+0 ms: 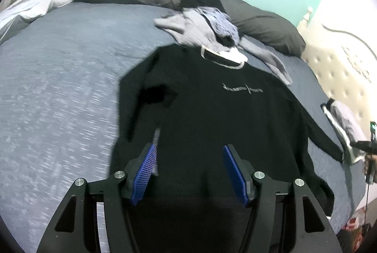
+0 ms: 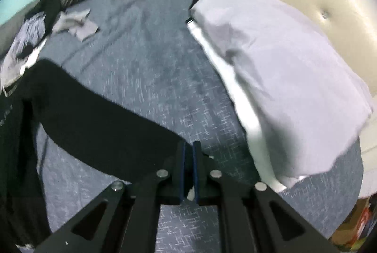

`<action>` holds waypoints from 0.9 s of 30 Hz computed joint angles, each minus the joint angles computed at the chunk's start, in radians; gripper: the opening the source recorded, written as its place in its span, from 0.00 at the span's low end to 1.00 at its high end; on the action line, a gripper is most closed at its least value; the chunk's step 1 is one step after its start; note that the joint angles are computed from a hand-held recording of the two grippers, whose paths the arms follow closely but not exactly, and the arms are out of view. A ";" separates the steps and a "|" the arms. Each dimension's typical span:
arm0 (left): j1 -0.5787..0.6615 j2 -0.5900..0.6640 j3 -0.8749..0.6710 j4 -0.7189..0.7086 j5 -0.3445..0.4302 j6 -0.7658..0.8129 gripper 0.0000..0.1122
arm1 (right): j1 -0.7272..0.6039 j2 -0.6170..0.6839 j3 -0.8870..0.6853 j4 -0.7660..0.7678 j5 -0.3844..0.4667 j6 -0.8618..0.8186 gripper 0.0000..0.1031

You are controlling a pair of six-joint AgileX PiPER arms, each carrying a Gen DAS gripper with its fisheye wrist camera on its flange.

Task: Fold clothes

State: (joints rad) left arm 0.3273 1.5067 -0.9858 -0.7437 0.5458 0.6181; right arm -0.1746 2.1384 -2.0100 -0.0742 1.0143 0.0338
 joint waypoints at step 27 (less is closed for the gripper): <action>0.172 0.060 0.003 0.124 0.182 0.023 0.56 | 0.422 -0.183 0.564 0.870 -0.462 -0.341 0.08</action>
State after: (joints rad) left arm 0.4990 1.5666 -0.9830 -0.6199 0.7278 0.6412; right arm 0.2475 1.9550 -1.4462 0.7958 0.5525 -0.3073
